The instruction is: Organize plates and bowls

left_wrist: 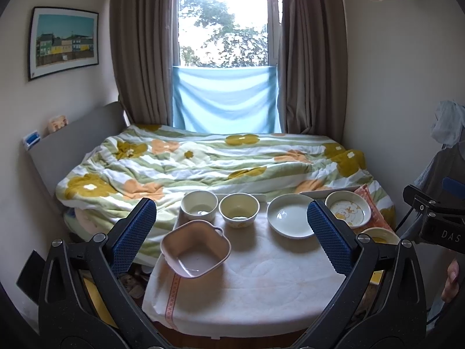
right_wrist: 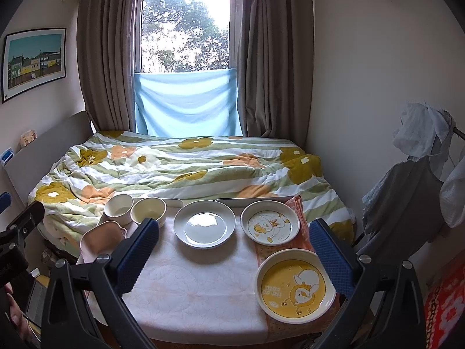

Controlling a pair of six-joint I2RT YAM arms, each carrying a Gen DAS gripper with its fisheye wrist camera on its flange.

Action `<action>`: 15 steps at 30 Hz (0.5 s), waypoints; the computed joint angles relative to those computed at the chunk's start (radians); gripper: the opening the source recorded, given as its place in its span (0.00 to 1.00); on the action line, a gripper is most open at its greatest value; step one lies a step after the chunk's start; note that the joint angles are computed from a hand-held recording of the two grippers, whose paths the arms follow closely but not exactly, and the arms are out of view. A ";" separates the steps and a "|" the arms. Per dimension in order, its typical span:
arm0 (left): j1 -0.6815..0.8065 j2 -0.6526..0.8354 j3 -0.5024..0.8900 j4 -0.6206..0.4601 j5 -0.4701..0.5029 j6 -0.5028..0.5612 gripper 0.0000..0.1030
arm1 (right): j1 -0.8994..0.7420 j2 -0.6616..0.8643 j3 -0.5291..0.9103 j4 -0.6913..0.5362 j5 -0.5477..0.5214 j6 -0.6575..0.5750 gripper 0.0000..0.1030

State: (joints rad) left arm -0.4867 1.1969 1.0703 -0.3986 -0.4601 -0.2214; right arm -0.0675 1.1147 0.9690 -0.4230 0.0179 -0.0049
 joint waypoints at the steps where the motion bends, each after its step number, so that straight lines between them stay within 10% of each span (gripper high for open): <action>1: 0.002 0.002 0.002 -0.001 0.002 0.001 1.00 | 0.000 -0.001 0.000 -0.002 0.000 -0.001 1.00; 15: 0.067 0.083 0.033 0.010 0.109 0.053 1.00 | 0.005 0.019 -0.009 -0.024 0.013 0.046 1.00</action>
State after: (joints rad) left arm -0.4197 1.2801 1.1037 -0.3889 -0.3508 -0.1681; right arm -0.0625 1.1339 0.9598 -0.4474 0.0304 0.0412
